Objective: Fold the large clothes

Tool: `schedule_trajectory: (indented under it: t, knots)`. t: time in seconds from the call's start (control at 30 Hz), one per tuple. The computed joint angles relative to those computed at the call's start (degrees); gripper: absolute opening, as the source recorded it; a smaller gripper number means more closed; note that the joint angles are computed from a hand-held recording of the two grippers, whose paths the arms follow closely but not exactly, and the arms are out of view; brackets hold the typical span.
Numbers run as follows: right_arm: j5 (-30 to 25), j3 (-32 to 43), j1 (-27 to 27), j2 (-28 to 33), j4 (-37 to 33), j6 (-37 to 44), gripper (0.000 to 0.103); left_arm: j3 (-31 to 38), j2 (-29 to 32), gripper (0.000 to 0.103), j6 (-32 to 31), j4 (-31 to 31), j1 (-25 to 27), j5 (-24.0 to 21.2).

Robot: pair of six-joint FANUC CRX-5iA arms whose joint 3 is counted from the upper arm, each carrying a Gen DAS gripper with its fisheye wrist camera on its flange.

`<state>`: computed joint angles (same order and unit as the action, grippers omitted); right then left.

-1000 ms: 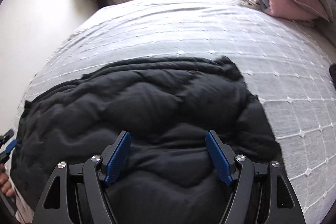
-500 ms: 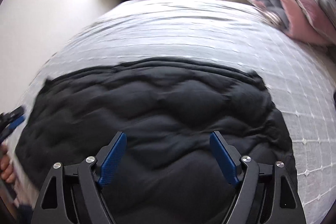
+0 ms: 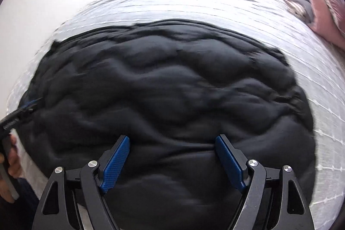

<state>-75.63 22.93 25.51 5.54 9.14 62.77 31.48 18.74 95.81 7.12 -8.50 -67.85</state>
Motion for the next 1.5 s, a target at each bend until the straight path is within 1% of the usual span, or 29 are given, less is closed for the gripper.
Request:
schedule_trajectory:
  t: [0.1,0.17,0.2,0.33,0.37,0.43,0.5,0.53,0.57,0.6,0.63,0.67,0.7,0.77,0.87,0.9,0.93,1.0,1.03,1.13,1.23,1.37,1.43,1.5]
  knots:
    - [-0.41,-0.46,-4.97,0.09,-1.47,0.16,0.083,0.51,0.56,0.068,2.72,-0.39,2.05,-1.15]
    - [0.03,-0.64,-8.33,-0.16,-3.62,-0.42,0.083,-0.13,0.53,0.068,3.03,1.15,3.76,-1.27]
    - [0.03,-0.78,-9.21,-0.23,-3.74,-0.92,0.083,-0.32,0.43,0.068,3.76,1.54,4.58,-1.16]
    - [-0.21,-0.83,-11.09,0.39,-2.06,-1.56,0.083,-0.66,-0.16,0.068,7.8,-0.51,6.04,-0.53]
    - [-0.23,-0.85,-10.94,0.54,-1.16,-1.97,0.083,-0.81,-0.12,0.068,8.13,-0.05,6.45,-0.53]
    - [0.97,-2.01,-9.22,0.17,2.85,-5.87,0.082,-1.55,-0.25,0.068,7.81,2.02,7.19,0.14]
    - [5.39,-5.02,-5.96,-1.83,7.25,-8.67,0.082,-2.04,-0.74,0.068,7.07,2.32,7.16,0.61]
    - [7.23,-5.91,-4.77,-2.45,8.37,-8.65,0.08,-2.64,-1.32,0.068,6.69,2.13,6.98,1.31]
    - [8.91,-6.52,-2.94,-2.87,9.54,-7.96,0.076,-4.16,-2.52,0.068,5.78,2.29,6.79,2.36]
    - [10.21,-7.14,-1.14,-3.22,10.67,-7.57,0.059,-4.85,-3.14,0.068,4.78,2.29,6.43,2.88]
    - [11.11,-7.16,0.23,-3.2,11.15,-6.97,0.036,-5.1,-3.44,0.068,4.3,2.07,6.1,2.88]
    - [11.82,-6.7,1.84,-2.99,10.8,-6.32,0.025,-5.14,-3.44,0.069,3.86,2.05,6.0,2.65]
    - [12.36,-6.29,2.49,-2.8,9.94,-5.71,0.009,-4.95,-3.14,0.069,3.72,2.33,5.98,2.08]
    - [14.03,-6.26,3.88,-2.55,9.11,-5.16,0.009,-3.66,-2.0,0.068,4.58,2.93,6.08,0.63]
    - [12.95,-5.88,7.05,-1.47,10.37,-4.98,0.008,-3.25,-0.88,0.069,4.98,5.56,7.11,-0.29]
    - [12.78,-5.27,7.42,-0.99,9.4,-4.63,0.008,-2.98,-0.42,0.069,5.02,6.3,7.31,-0.61]
    - [13.35,-5.49,6.22,-1.07,7.96,-3.16,0.008,-2.97,-0.2,0.069,5.08,7.01,7.53,-0.79]
    - [13.05,-4.64,7.54,0.13,9.26,-4.86,0.008,-3.06,-0.1,0.069,5.41,7.86,7.77,-0.72]
    - [13.14,-4.06,7.26,1.06,9.52,-4.85,0.008,-3.11,-0.07,0.069,5.53,8.05,7.75,-0.68]
    - [10.75,0.48,8.68,4.72,10.53,-6.6,0.008,-3.06,0.09,0.069,6.04,8.26,7.71,-0.62]
    - [6.29,8.82,8.44,11.25,10.41,-6.57,0.008,-2.98,0.05,0.069,5.92,7.94,7.44,-0.66]
    - [-0.79,26.72,5.16,23.22,7.17,-5.72,0.008,-3.58,-0.25,0.069,4.74,8.58,7.55,-0.4]
    - [-3.47,32.53,4.22,27.05,6.16,-4.75,0.008,-4.05,-0.25,0.069,3.92,9.77,7.98,-0.1]
    - [-7.1,38.51,3.72,31.62,6.66,-4.08,0.008,-4.55,-0.17,0.069,3.16,11.18,8.37,0.26]
